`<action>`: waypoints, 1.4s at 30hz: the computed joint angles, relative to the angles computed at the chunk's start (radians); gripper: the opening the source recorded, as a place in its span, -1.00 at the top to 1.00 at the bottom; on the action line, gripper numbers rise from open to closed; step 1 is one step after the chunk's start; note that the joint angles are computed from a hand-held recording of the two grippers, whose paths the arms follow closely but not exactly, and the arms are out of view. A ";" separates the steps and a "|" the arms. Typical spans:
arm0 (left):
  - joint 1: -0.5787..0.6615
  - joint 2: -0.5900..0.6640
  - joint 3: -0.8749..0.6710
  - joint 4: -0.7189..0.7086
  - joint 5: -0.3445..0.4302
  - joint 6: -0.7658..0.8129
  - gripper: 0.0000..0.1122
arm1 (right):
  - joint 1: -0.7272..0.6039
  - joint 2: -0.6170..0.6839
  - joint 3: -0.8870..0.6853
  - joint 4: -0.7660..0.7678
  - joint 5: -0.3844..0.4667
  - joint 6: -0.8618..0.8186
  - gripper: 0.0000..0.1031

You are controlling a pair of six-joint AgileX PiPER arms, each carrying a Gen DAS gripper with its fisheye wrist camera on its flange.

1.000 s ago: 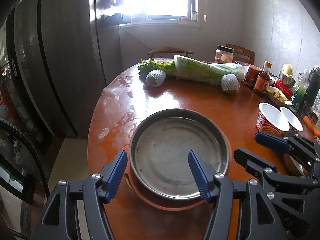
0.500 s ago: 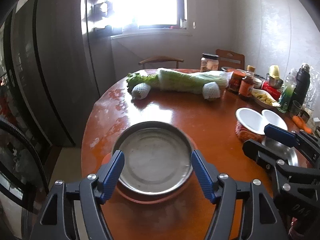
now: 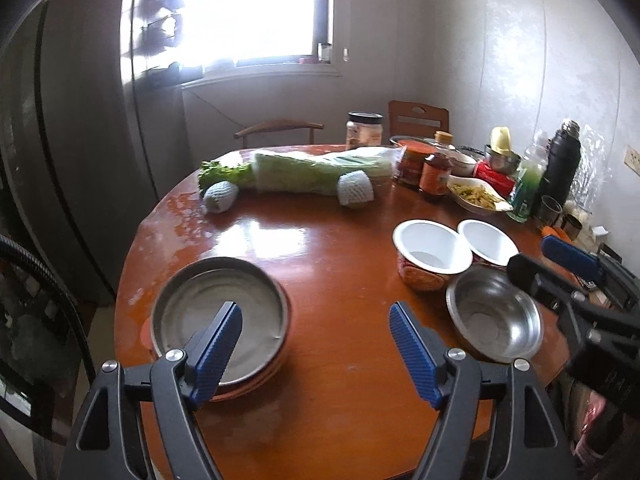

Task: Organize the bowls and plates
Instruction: 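Move the left tool to the deep steel bowl and grasp its rim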

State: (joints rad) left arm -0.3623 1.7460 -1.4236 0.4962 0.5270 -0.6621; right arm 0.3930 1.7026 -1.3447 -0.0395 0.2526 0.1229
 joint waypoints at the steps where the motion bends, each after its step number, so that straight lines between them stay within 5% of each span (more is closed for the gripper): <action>1: -0.008 0.007 -0.012 -0.004 0.005 0.002 -0.35 | -0.015 -0.013 0.019 0.010 -0.010 -0.007 -0.35; 11: -0.096 0.121 -0.165 -0.041 0.082 0.035 -0.35 | -0.182 -0.063 0.136 0.177 -0.055 -0.151 -0.37; 22: -0.132 0.354 -0.420 -0.190 0.179 0.155 -0.35 | -0.319 0.031 0.155 0.627 -0.041 -0.614 -0.37; 30: -0.134 0.483 -0.571 -0.273 0.229 0.223 -0.35 | -0.336 0.122 0.127 0.751 -0.027 -0.765 -0.36; 42: -0.129 0.609 -0.725 -0.368 0.277 0.302 -0.29 | -0.355 0.196 0.080 0.864 0.001 -0.887 0.11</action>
State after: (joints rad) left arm -0.4911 2.3552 -2.1482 0.1284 0.8043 -0.3601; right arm 0.0383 1.8986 -1.2645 0.8250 0.2539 -0.7640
